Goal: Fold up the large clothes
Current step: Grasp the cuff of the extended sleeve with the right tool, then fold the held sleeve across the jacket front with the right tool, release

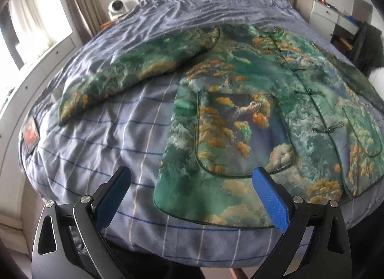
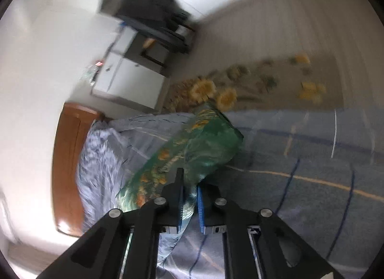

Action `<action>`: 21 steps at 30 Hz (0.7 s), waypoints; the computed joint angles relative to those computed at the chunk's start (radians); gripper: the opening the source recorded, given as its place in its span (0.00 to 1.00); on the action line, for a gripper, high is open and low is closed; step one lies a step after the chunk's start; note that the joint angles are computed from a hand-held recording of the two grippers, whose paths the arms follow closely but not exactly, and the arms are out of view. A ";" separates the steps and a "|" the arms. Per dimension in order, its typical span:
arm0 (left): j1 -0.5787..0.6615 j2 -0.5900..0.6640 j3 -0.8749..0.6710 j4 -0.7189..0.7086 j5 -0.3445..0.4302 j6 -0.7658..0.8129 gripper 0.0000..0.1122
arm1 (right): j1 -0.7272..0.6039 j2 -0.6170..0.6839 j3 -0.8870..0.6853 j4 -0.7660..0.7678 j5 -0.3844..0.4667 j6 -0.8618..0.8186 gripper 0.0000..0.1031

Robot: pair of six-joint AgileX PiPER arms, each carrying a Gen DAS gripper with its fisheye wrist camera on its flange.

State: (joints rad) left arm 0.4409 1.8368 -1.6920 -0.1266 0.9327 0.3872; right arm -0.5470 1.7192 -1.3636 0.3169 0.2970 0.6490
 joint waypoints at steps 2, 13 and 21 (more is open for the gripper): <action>0.004 0.006 -0.005 -0.010 0.005 0.001 0.90 | 0.039 -0.025 -0.045 -0.168 0.031 0.080 0.08; 0.017 -0.033 0.038 -0.075 -0.006 0.039 0.90 | 0.532 0.047 -0.575 -0.538 0.406 -0.158 0.07; 0.053 -0.048 0.056 -0.090 -0.010 0.053 0.90 | 0.870 0.235 -0.645 -0.721 0.455 -0.151 0.07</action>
State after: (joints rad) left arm 0.4942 1.7889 -1.6362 -0.2170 0.9225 0.4400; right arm 0.3233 1.9547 -2.0082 -0.4046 0.7518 0.4977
